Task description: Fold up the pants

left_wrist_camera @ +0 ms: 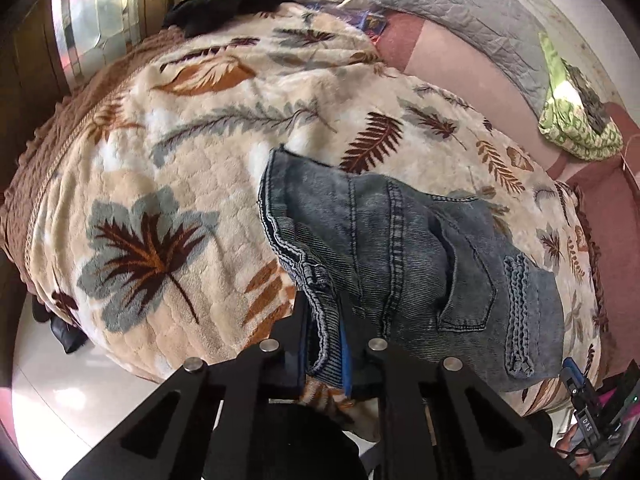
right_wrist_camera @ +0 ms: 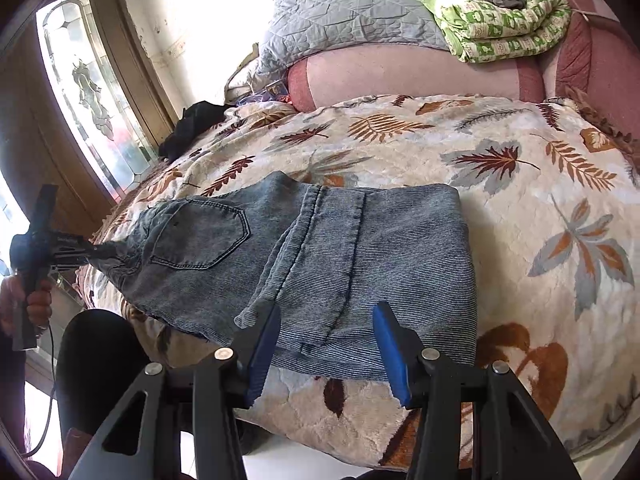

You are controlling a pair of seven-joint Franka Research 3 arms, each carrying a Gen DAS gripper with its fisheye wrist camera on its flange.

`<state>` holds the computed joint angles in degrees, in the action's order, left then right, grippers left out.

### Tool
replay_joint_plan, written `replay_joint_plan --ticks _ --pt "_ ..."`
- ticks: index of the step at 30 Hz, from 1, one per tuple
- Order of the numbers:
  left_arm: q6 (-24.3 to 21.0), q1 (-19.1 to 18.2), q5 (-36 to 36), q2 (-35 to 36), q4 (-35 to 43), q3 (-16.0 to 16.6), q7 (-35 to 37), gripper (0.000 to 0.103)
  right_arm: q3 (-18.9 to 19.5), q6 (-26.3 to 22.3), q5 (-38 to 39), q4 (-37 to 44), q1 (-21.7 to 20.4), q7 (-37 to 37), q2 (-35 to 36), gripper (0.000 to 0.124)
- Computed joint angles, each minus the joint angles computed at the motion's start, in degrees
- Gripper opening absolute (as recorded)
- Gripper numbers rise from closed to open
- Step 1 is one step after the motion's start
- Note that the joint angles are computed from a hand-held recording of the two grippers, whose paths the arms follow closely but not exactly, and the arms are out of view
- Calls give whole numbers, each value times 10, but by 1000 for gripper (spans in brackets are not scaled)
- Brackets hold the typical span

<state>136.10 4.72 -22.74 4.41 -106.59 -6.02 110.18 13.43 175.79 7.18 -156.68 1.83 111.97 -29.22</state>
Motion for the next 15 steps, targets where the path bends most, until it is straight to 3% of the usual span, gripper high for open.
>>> replay_joint_plan --ticks 8,15 --pt "38 -41 -12 -63 -24 -10 56 12 -22 20 22 -16 13 -2 -6 52" --pt "29 -102 -28 -94 -18 -21 97 12 -51 48 60 -35 31 -12 -3 52"
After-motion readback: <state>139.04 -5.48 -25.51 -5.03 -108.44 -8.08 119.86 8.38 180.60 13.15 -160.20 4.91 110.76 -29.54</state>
